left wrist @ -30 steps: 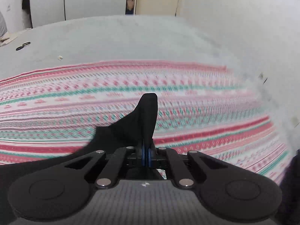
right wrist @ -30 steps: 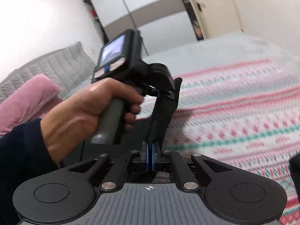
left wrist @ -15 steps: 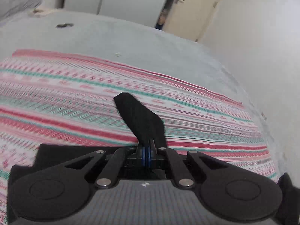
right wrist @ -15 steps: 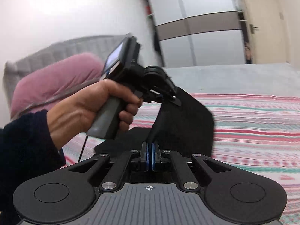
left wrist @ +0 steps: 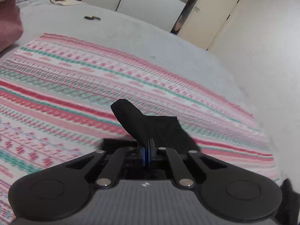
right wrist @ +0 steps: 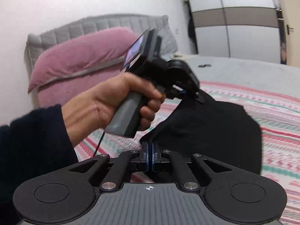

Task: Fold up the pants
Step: 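Lift the black pants with both grippers and fold them over onto themselves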

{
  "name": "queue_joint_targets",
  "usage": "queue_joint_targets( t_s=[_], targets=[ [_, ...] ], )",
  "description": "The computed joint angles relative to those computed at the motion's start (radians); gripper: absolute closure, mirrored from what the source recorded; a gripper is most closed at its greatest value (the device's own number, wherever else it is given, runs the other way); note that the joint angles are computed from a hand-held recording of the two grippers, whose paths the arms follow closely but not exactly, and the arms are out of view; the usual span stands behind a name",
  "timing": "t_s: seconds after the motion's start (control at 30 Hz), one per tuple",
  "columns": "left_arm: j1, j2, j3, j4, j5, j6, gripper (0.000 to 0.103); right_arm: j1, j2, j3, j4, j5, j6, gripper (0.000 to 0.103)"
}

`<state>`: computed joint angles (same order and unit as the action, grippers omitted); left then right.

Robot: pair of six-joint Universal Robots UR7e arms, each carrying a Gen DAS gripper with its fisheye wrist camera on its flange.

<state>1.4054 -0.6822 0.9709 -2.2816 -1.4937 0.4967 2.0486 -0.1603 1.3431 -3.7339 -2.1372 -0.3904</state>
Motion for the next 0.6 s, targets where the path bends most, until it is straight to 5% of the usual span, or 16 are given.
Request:
queue_joint_targets(
  t_s=[0.47,0.53,0.6],
  targets=[
    [0.043,0.024,-0.035,-0.048,0.089,0.101,0.075,-0.033,0.1,-0.173,0.247,0.029,0.032,0.099],
    [0.046,0.03,-0.037,-0.05,0.099,0.098,0.072,-0.04,0.11,-0.185,0.272,0.024,0.041,0.098],
    [0.044,0.023,-0.023,-0.066,0.121,0.094,0.056,-0.05,0.104,-0.182,0.308,0.033,0.083,0.094]
  ],
)
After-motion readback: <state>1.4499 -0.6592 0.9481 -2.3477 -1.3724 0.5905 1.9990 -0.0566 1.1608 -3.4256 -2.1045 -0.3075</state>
